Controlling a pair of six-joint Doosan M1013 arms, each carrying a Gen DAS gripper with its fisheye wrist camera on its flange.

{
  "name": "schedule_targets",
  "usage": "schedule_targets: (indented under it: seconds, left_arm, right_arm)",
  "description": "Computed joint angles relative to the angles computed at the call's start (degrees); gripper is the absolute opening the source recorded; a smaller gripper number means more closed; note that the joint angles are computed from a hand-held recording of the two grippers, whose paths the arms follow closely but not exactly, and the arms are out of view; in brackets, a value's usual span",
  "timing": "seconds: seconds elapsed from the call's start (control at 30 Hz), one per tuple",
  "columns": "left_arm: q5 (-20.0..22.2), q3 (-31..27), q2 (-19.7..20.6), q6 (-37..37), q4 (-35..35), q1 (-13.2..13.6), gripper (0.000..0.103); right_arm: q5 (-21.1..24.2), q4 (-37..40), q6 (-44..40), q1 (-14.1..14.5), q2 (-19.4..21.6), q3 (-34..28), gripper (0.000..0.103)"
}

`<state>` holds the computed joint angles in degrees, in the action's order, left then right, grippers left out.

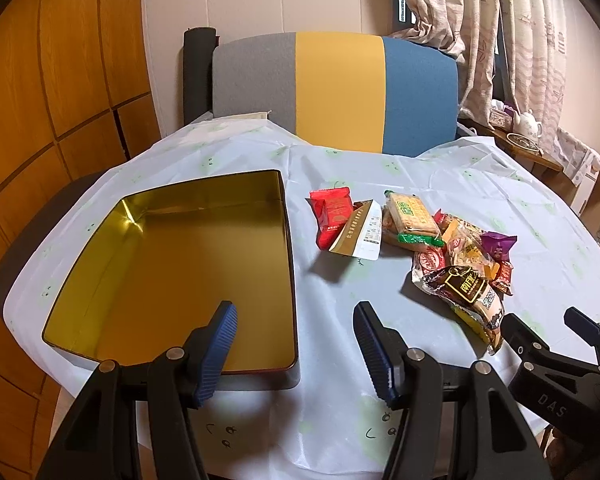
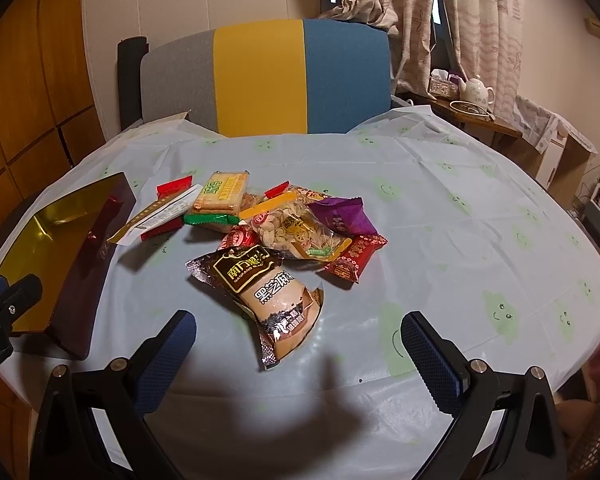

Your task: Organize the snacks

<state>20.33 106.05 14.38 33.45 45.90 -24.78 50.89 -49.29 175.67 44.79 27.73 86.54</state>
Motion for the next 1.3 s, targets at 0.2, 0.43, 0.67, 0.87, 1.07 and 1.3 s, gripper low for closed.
schedule_targets:
  seconds: [0.2, 0.43, 0.67, 0.87, 1.07, 1.3]
  left_arm:
    - [0.04, -0.19, 0.14, 1.57, -1.47, -0.01, 0.062]
    - [-0.34, -0.20, 0.05, 3.54, -3.19, 0.05, 0.062]
    - [-0.49, -0.25, 0.01, 5.51, -5.10, 0.12, 0.062]
    - [-1.02, -0.16, -0.13, 7.26, -6.81, 0.27, 0.062]
    - [-1.98, -0.13, -0.19, 10.42, -10.28, 0.62, 0.062]
    - [-4.16, -0.09, -0.24, 20.98, -21.71, 1.60, 0.062]
  right_arm:
    - [-0.48, 0.30, 0.20, -0.15, -0.14, 0.33, 0.103]
    - [-1.07, 0.39, 0.60, -0.30, -0.30, 0.75, 0.103]
    - [-1.31, 0.54, 0.62, -0.38, -0.37, 0.87, 0.103]
    - [-1.34, 0.53, 0.68, -0.38, -0.40, 0.94, 0.103]
    - [-1.31, 0.32, 0.78, -0.35, -0.38, 0.95, 0.103]
    - [-1.29, 0.48, 0.66, -0.32, -0.40, 0.93, 0.103]
